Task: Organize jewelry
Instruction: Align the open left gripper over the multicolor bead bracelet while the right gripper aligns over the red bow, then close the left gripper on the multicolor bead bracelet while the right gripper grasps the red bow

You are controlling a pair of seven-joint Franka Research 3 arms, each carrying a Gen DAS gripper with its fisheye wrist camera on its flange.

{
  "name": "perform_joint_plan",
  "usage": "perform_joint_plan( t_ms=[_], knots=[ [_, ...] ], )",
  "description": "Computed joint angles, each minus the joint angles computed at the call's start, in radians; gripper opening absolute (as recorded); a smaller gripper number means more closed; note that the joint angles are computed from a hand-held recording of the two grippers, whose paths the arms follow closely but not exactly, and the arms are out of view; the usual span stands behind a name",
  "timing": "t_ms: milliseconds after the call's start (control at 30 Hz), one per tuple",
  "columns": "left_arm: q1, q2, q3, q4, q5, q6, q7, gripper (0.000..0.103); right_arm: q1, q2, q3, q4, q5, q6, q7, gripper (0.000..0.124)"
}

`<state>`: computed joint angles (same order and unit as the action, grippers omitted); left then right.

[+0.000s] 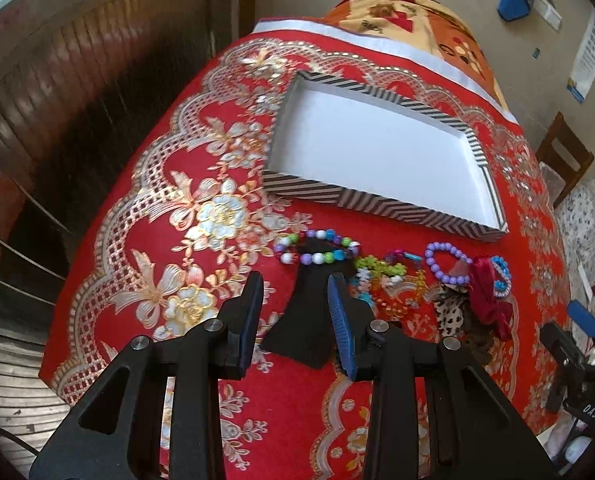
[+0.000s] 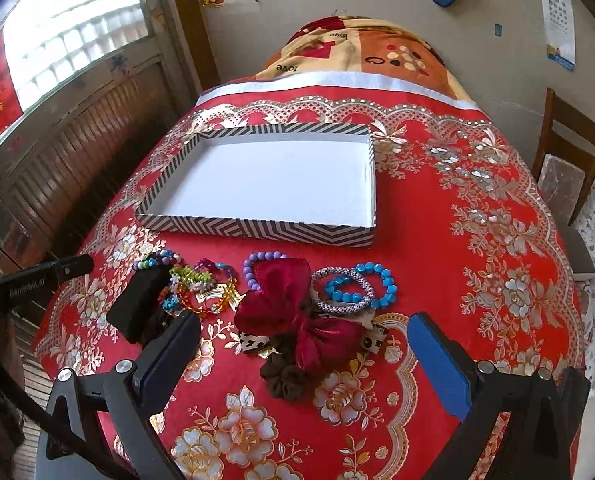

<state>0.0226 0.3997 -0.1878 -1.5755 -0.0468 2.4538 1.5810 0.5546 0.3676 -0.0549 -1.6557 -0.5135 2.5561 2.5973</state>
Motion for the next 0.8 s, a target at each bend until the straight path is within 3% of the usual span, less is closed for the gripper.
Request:
perform_joint_plan(
  t_ms=[267, 400, 600, 800],
  knots=[
    [0.029, 0.046, -0.025, 0.046, -0.046, -0.065, 0.095, 0.033, -0.014, 0.018, 0.015, -0.010, 0.061, 0.066, -0.083, 0.097],
    [0.023, 0.089, -0.034, 0.094, -0.067, -0.097, 0.133, 0.033, -0.014, 0.026, 0.009, -0.012, 0.084, 0.075, -0.120, 0.084],
    [0.018, 0.166, -0.045, 0.195, -0.077, -0.150, 0.189, 0.040, -0.039, 0.032, 0.014, -0.023, 0.174, 0.094, -0.189, 0.074],
    [-0.007, 0.248, -0.038, 0.313, -0.035, -0.191, 0.250, 0.045, -0.055, 0.063, 0.025, -0.006, 0.231, 0.089, -0.316, 0.074]
  ],
)
